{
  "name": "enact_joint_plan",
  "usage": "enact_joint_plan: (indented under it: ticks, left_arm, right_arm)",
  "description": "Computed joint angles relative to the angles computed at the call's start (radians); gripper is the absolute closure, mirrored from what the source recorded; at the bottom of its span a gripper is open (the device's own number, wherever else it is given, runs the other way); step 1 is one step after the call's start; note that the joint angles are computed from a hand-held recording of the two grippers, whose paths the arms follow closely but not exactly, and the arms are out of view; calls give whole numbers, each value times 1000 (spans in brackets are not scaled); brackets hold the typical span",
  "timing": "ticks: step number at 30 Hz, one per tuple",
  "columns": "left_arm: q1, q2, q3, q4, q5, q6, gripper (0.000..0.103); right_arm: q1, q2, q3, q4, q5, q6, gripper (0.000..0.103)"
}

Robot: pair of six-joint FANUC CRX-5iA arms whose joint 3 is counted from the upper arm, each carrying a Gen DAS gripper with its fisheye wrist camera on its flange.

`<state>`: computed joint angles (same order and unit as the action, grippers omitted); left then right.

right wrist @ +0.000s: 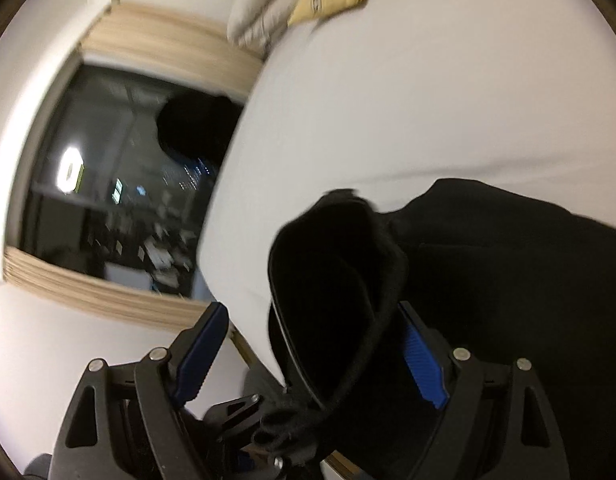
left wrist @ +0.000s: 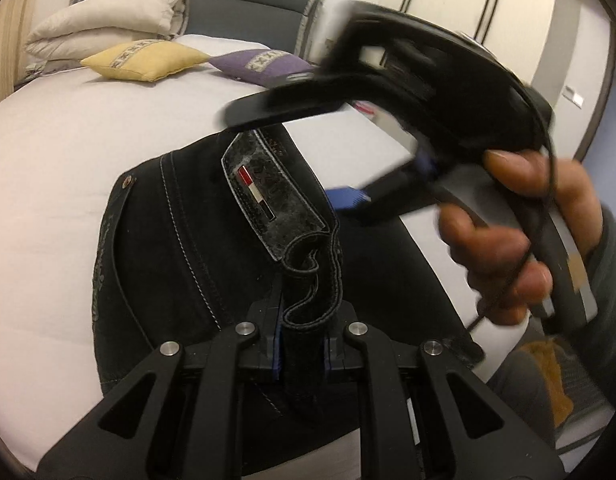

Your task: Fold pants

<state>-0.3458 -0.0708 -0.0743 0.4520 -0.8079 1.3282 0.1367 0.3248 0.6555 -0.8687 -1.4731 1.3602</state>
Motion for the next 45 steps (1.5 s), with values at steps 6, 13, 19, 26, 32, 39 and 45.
enact_joint_plan:
  ticks: [6,13,19,26,32,39,45]
  left_arm:
    - [-17,63,80,-61,-27,59,91]
    - [-59,139,199,-126,-89,111,91]
    - [-90,222,312,-139,-131,119,91]
    - [-151,339,455,-164,-186,137,91]
    - [-185,448,586,-183,-244,145,90]
    - [-196,541,685,-186,-296,143,89]
    - [-218,639,825,-203,-346,161,88]
  right_arm:
    - [6,43,47,69,-41,-3,71]
    - [-26,-14,-27,82,0,32,85]
    - [-72,-39,-58,63,13,45,85]
    - [-115,-78,-123,57,37,51,85]
    - [-153,-98,-175,51,57,52,86]
    - [-187,-112,-221,52,60,64,86]
    - [-192,-117,-233,59,67,61,87]
